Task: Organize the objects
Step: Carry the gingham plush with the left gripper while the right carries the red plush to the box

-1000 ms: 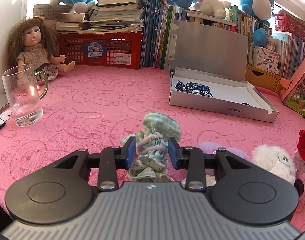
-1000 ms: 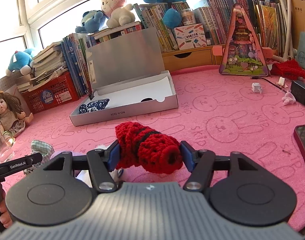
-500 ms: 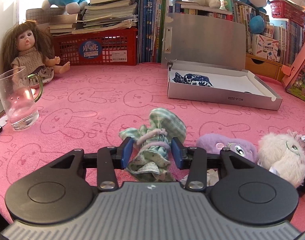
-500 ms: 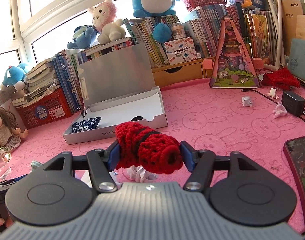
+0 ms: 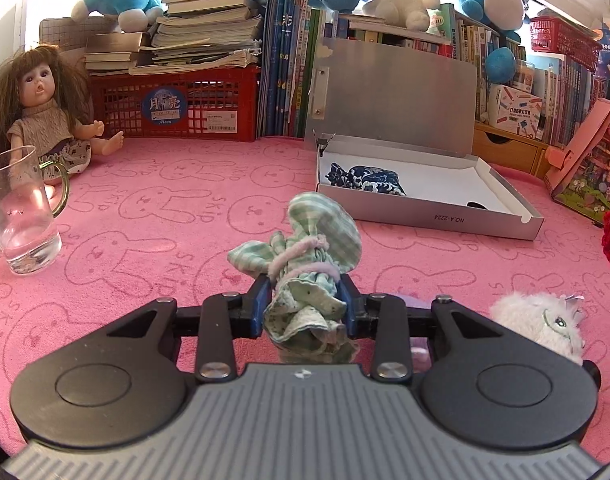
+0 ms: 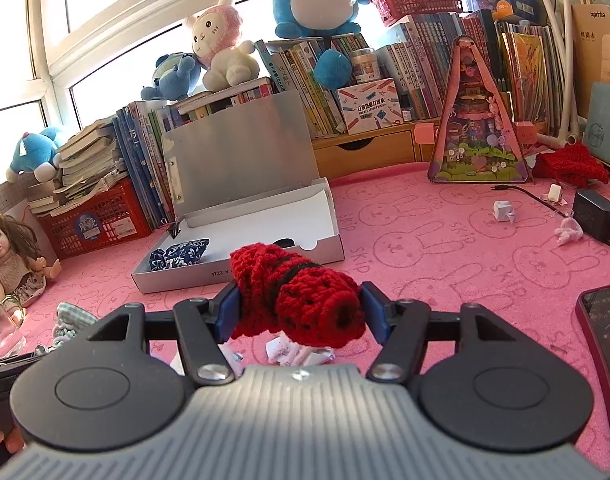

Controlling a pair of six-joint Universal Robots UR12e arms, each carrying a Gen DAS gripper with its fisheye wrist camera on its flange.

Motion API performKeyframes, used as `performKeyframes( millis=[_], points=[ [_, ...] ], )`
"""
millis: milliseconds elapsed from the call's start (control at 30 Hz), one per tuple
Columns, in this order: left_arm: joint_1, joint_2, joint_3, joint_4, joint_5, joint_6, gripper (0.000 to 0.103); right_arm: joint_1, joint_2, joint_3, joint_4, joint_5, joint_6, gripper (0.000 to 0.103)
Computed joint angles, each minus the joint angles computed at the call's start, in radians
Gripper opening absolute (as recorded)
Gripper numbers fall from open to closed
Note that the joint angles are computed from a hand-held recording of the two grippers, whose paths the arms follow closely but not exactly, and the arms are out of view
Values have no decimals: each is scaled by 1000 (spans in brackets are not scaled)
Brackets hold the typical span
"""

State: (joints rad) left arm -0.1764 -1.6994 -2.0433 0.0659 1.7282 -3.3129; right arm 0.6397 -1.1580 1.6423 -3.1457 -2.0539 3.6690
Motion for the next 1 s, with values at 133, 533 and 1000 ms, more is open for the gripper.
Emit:
performKeyframes(
  millis=[133,533,1000],
  points=[
    [5,-3,22,-1,-26,10,41,-10,9,-21,2,19,-16,65],
    [22,-51,148,-54,-108,28,41,-70,55,-126,97,110,-33,65],
    [41,-206,379,-147,-173,15,41,-158,144,-294,255,282,-26,65]
  ],
)
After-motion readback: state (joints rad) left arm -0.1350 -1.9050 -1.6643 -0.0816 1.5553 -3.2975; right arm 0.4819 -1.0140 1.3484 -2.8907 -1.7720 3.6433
